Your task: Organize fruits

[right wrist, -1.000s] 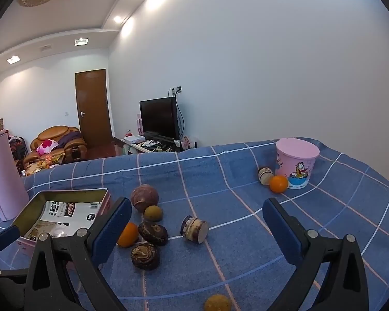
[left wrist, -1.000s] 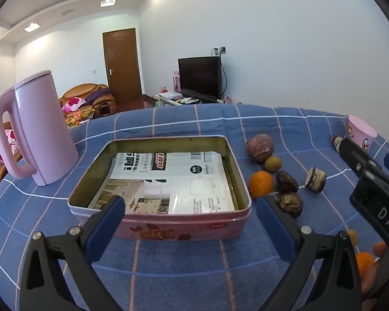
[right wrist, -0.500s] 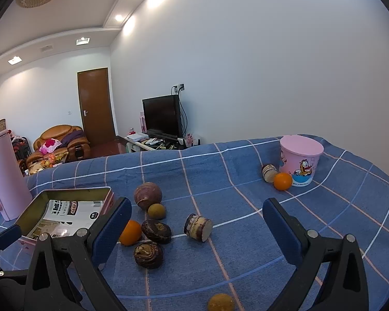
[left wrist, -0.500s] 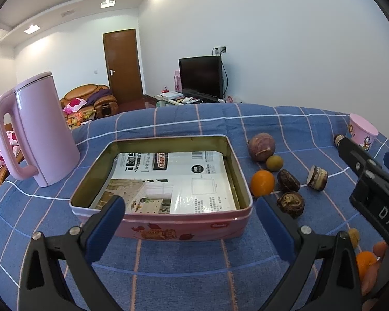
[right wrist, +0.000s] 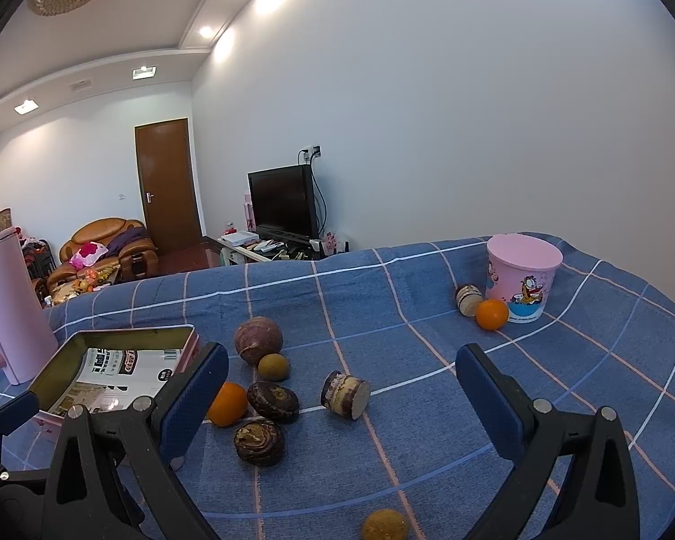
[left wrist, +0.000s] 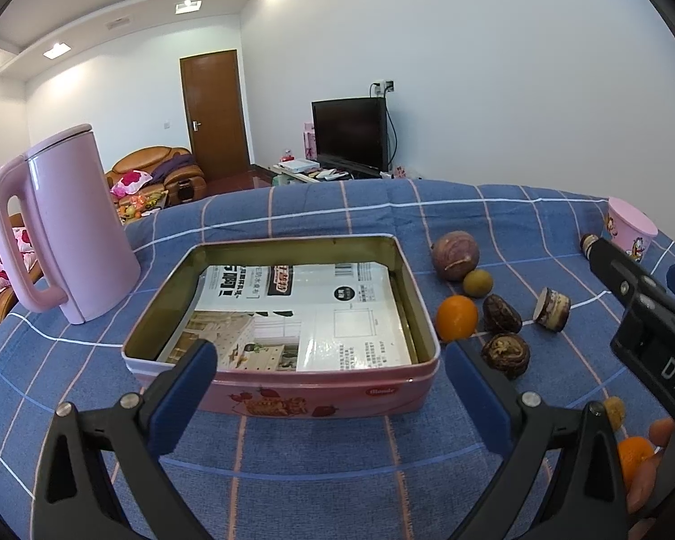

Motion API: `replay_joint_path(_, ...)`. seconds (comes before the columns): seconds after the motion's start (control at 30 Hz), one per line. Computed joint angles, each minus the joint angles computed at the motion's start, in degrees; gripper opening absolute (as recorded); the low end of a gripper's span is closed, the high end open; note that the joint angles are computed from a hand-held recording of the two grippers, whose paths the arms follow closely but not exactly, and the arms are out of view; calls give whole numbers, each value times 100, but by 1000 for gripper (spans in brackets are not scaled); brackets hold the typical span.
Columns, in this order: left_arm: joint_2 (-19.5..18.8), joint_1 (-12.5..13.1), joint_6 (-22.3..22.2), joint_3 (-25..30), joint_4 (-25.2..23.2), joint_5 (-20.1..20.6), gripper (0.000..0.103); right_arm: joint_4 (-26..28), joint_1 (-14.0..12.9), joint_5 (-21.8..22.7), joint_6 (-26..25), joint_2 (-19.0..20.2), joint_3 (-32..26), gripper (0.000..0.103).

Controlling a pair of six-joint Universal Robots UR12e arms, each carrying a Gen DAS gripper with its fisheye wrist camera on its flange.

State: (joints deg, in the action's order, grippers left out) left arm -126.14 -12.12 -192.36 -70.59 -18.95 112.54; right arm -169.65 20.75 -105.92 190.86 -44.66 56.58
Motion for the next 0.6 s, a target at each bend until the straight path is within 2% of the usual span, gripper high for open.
replay_joint_path(0.6, 3, 2, 10, -4, 2, 1, 103, 39, -15, 83, 25, -7, 0, 102)
